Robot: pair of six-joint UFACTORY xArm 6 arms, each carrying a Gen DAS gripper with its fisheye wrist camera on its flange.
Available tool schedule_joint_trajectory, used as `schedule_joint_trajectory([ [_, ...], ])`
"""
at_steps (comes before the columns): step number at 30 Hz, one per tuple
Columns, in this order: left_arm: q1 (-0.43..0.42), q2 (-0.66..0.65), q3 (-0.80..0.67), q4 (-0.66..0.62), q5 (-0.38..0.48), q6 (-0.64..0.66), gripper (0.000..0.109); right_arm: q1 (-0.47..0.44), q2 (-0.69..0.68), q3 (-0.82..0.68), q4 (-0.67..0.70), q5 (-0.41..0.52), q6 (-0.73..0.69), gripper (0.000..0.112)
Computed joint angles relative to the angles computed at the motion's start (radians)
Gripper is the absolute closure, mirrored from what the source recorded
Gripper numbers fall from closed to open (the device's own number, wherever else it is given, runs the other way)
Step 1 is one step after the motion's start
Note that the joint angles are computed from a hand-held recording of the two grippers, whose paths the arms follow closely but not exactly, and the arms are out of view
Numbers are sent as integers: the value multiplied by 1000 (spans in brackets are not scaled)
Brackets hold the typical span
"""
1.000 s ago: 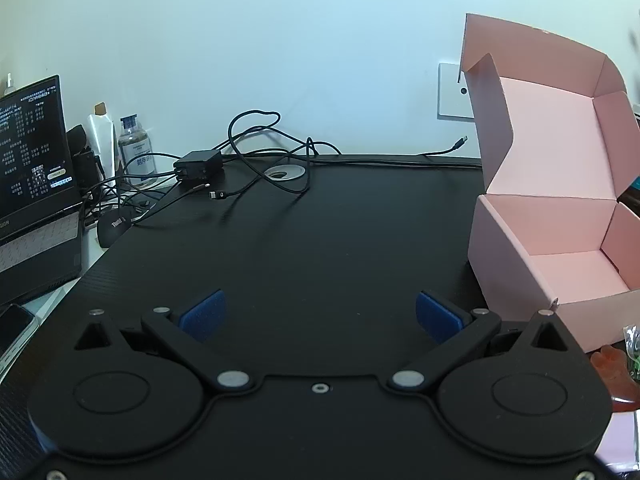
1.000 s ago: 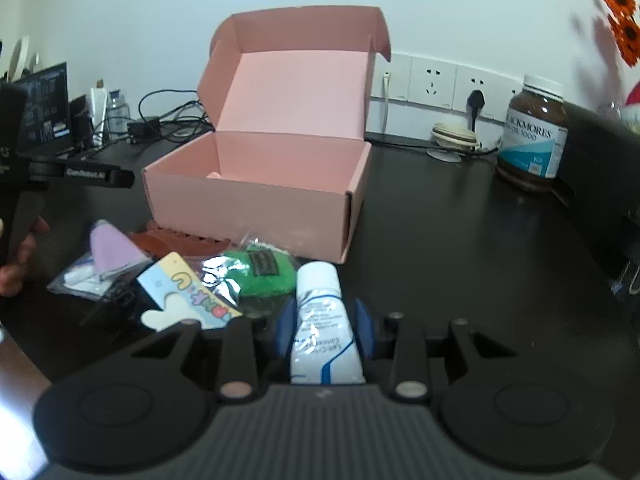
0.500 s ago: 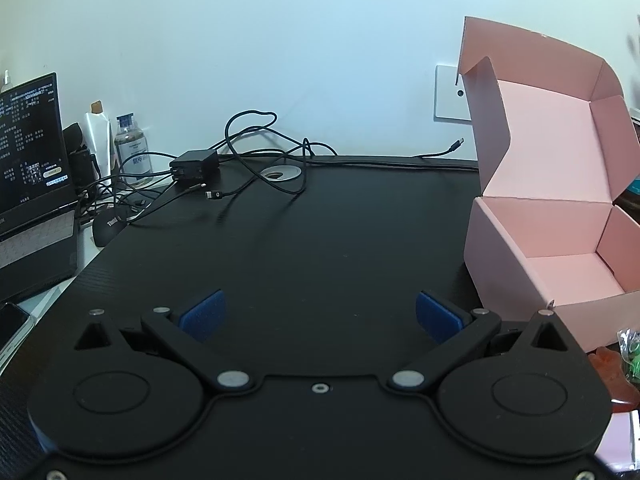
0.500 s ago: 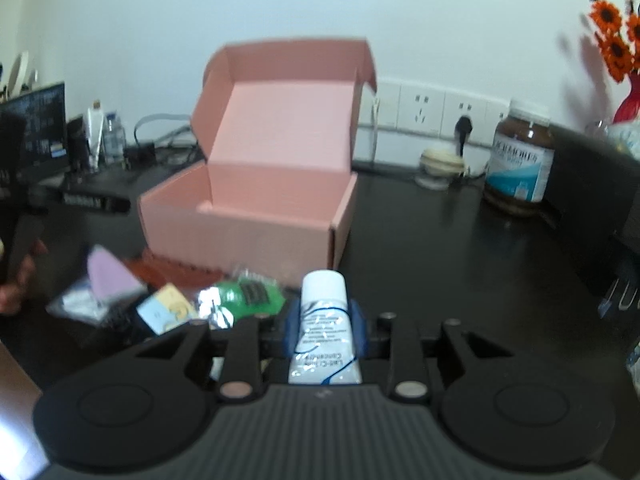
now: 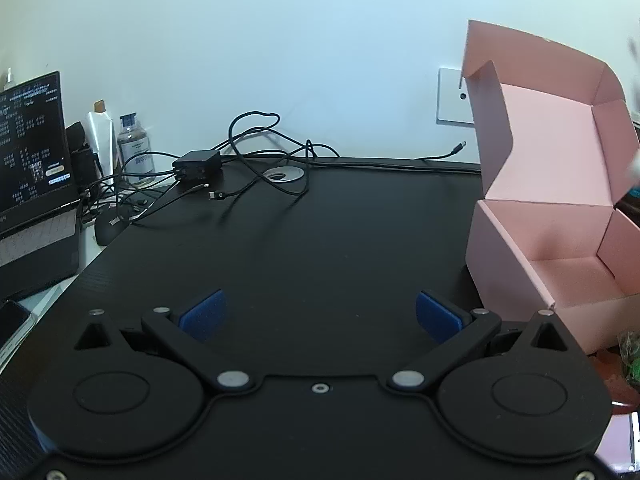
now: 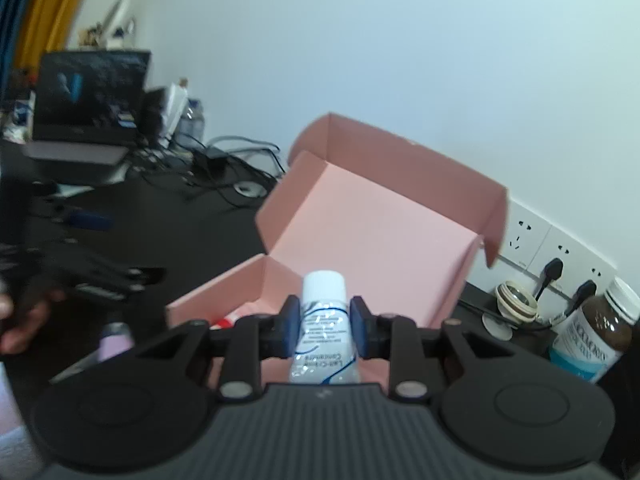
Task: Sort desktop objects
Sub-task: 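Lift the white squeeze tube with the right gripper toward the pink box, then lower the white tube into the pink box and open the right gripper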
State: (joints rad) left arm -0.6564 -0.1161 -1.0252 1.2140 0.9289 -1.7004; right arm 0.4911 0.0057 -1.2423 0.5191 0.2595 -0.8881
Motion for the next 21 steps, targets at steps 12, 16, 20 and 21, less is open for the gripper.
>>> schedule_joint_trajectory([
  [12, -3, -9, 9, 14, 2, -19, 6, -12, 219, -239, -153, 224, 294, 86],
  [16, -3, -9, 9, 15, 2, -18, 6, -8, 236, -261, -157, 258, 301, 86],
  [20, -2, -11, 11, 16, -1, -22, 6, 0, 259, -292, -196, 301, 347, 86],
  [21, -2, -11, 11, 16, -3, -22, 6, 3, 265, -299, -209, 311, 357, 86],
])
